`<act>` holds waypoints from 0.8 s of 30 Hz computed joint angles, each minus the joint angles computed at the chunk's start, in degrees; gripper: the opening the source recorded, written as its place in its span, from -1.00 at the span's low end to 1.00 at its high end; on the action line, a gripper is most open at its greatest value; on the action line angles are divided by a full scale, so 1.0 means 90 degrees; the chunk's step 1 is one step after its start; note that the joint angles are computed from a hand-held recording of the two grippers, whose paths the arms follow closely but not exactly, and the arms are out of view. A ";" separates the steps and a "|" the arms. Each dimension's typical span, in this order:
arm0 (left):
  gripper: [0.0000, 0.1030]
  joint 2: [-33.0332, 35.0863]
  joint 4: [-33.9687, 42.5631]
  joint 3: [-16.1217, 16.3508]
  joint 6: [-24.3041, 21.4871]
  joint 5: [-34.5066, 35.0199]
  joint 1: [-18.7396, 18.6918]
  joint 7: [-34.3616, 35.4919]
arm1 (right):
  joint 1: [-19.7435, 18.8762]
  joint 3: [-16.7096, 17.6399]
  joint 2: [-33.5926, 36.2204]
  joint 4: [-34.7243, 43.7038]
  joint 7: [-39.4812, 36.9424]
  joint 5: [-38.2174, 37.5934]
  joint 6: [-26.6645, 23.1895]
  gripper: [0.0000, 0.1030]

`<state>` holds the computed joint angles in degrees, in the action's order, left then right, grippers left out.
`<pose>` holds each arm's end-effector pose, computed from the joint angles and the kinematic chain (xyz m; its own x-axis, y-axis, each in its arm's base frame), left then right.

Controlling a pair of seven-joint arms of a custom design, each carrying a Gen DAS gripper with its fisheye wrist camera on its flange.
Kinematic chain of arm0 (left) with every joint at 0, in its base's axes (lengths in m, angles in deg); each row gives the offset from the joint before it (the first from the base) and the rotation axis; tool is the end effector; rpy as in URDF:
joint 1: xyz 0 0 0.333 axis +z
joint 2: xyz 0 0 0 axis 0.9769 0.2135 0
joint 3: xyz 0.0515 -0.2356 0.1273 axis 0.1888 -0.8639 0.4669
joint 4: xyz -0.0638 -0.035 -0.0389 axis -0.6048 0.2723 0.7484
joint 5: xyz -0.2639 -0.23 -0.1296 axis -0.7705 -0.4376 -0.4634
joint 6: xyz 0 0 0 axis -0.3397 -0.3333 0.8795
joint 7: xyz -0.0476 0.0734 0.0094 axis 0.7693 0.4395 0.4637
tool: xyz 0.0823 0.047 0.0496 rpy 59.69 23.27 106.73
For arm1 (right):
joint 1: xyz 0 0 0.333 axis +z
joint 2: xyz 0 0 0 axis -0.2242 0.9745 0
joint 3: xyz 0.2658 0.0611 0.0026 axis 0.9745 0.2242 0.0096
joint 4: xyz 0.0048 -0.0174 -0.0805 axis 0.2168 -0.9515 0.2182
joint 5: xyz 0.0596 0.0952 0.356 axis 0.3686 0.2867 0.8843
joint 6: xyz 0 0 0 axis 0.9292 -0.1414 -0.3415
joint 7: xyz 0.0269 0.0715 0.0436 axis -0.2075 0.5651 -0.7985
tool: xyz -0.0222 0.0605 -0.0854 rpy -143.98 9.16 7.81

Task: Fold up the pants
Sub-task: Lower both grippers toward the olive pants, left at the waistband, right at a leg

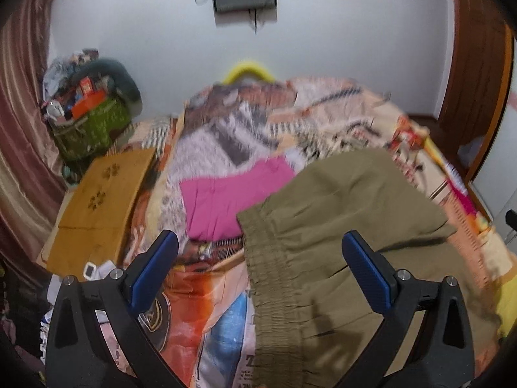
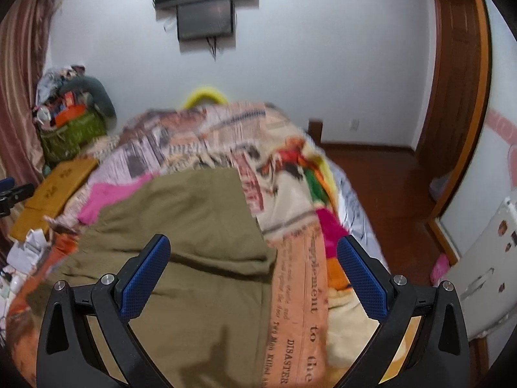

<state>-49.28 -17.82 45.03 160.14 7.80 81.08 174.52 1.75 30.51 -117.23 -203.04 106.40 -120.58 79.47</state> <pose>0.6274 -0.0696 0.4431 -0.5147 -0.8534 -0.0822 -0.5747 0.4145 -0.7057 0.3761 0.2298 0.4887 -0.4738 -0.8799 -0.0367 -0.5585 0.3325 -0.7599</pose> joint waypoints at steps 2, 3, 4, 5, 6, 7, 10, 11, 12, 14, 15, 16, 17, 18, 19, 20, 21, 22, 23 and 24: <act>1.00 0.0454 0.0441 0.0218 -0.0393 0.0658 -0.0166 -0.0560 | 0.0051 -0.0271 -0.0011 -0.0234 -0.0111 0.0287 0.0404 0.98; 1.00 0.0600 0.0580 0.0260 -0.0515 0.0880 -0.0194 -0.0741 | 0.0034 -0.0340 0.0003 -0.0333 -0.0148 0.0393 0.0561 0.98; 1.00 0.0825 0.0760 0.0320 -0.0636 0.1167 -0.0256 -0.0954 | 0.0026 -0.0391 0.0013 -0.0411 -0.0214 0.0522 0.0667 0.97; 1.00 0.0945 0.0864 0.0322 -0.0728 0.1348 -0.0261 -0.1065 | 0.0016 -0.0431 0.0036 -0.0477 -0.0298 0.0647 0.0750 0.97; 1.00 0.1068 0.0969 0.0339 -0.0804 0.1543 -0.0284 -0.1193 | -0.0061 -0.0482 0.0149 -0.0474 -0.0385 0.0687 0.0879 0.97; 1.00 0.1220 0.1084 0.0395 -0.0888 0.1806 -0.0346 -0.1368 | -0.0105 -0.0486 0.0240 -0.0475 -0.0441 0.0739 0.0946 0.97; 1.00 0.1583 0.1478 0.0395 -0.1312 0.2255 -0.0365 -0.1638 | -0.0155 -0.0586 0.0425 -0.0585 -0.0668 0.0958 0.1295 0.94; 1.00 0.1664 0.1562 0.0385 -0.1401 0.2351 -0.0355 -0.1690 | -0.0192 -0.0635 0.0521 -0.0582 -0.0761 0.1018 0.1424 0.87; 1.00 0.1759 0.1671 0.0388 -0.1492 0.2458 -0.0367 -0.1763 | -0.0190 -0.0693 0.0597 -0.0596 -0.0898 0.1131 0.1547 0.83; 1.00 0.1976 0.1902 0.0403 -0.1651 0.2664 -0.0400 -0.1886 | -0.0213 -0.0770 0.0727 -0.0621 -0.1123 0.1310 0.1779 0.67; 1.00 0.2043 0.1976 0.0394 -0.1700 0.2724 -0.0393 -0.1918 | -0.0268 -0.0787 0.0831 -0.0574 -0.1209 0.1332 0.1867 0.64; 1.00 0.2113 0.2050 0.0387 -0.1749 0.2775 -0.0385 -0.1948 | -0.0295 -0.0811 0.0904 -0.0560 -0.1304 0.1376 0.1957 0.58; 1.00 0.2178 0.2119 0.0401 -0.1801 0.2840 -0.0395 -0.2011 | -0.0315 -0.0822 0.0956 -0.0548 -0.1394 0.1409 0.2028 0.54; 1.00 0.2250 0.2204 0.0400 -0.1866 0.2886 -0.0393 -0.2051 | -0.0362 -0.0849 0.1036 -0.0520 -0.1472 0.1413 0.2133 0.52; 1.00 0.2326 0.2293 0.0395 -0.1956 0.2920 -0.0384 -0.2076 | -0.0399 -0.0858 0.1073 -0.0526 -0.1511 0.1411 0.2236 0.50; 1.00 0.2408 0.2389 0.0399 -0.2045 0.2963 -0.0385 -0.2105 | -0.0452 -0.0862 0.1132 -0.0515 -0.1531 0.1381 0.2334 0.49; 1.00 0.2467 0.2461 0.0403 -0.2113 0.3007 -0.0387 -0.2125 | -0.0518 -0.0853 0.1194 -0.0497 -0.1521 0.1316 0.2408 0.46; 1.00 0.2521 0.2503 0.0400 -0.2162 0.3043 -0.0386 -0.2129 | -0.0546 -0.0877 0.1241 -0.0489 -0.1571 0.1314 0.2472 0.36; 1.00 0.2542 0.2515 0.0386 -0.2183 0.3055 -0.0370 -0.2117 | -0.0542 -0.0944 0.1309 -0.0479 -0.1701 0.1403 0.2555 0.24; 1.00 0.2572 0.2547 0.0373 -0.2207 0.3065 -0.0358 -0.2101 | -0.0524 -0.1031 0.1410 -0.0438 -0.1876 0.1552 0.2652 0.19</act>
<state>-26.13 5.10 48.39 140.27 35.39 77.86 155.61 -2.96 21.23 -104.54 -206.98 89.52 -106.61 103.34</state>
